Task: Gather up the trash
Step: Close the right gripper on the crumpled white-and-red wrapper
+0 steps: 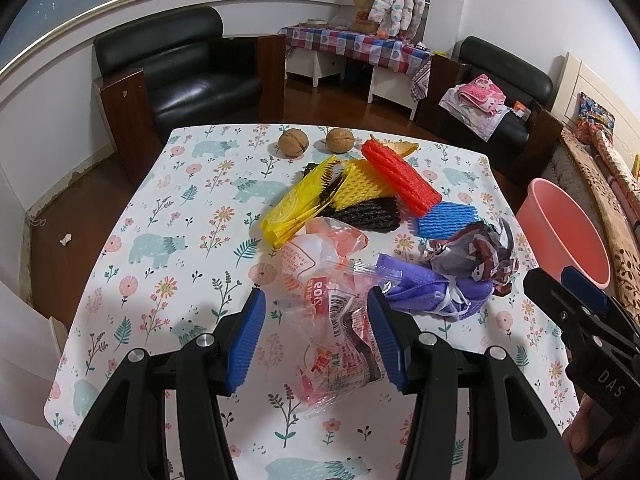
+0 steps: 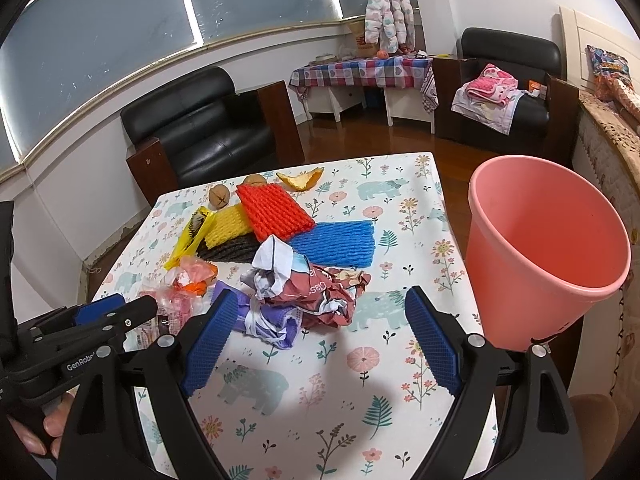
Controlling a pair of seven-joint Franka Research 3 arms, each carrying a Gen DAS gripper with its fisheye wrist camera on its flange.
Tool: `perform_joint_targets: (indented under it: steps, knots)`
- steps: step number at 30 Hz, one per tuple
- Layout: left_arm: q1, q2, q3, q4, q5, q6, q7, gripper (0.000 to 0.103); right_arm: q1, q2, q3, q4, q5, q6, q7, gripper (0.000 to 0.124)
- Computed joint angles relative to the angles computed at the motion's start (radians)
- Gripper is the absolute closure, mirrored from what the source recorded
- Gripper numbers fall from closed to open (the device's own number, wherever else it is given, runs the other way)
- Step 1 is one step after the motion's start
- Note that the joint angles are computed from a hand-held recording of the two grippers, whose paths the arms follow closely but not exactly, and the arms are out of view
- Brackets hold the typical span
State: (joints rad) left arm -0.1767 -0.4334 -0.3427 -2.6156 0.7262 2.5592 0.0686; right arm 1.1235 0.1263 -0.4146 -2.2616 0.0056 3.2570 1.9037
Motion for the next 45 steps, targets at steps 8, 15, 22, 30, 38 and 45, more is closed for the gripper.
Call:
perform_joint_targets:
  steps: [8, 15, 22, 30, 38, 45]
  knots:
    - [0.0, -0.001, 0.007, -0.003, -0.006, 0.005, 0.007, 0.051, 0.034, 0.002, -0.03, 0.002, 0.001, 0.003, -0.005, 0.038]
    - [-0.001, 0.0, 0.011, -0.005, -0.021, 0.009, 0.018, 0.051, 0.026, 0.005, -0.013, 0.012, 0.052, 0.025, -0.083, 0.038]
    - [0.0, 0.0, 0.015, -0.008, -0.038, 0.011, 0.027, 0.051, -0.103, 0.025, 0.129, 0.059, 0.118, 0.02, -0.187, 0.038]
    - [0.003, 0.002, 0.02, -0.013, -0.056, 0.017, 0.038, 0.051, -0.173, 0.081, 0.205, 0.146, 0.09, -0.034, -0.234, 0.05]
    - [0.009, -0.003, 0.021, -0.021, -0.064, 0.02, 0.038, 0.051, -0.288, 0.132, 0.318, 0.22, 0.028, -0.14, -0.205, 0.088]
    - [0.013, -0.002, 0.024, -0.025, -0.072, 0.029, 0.041, 0.051, -0.418, 0.12, 0.447, 0.205, 0.039, -0.13, -0.205, 0.094]
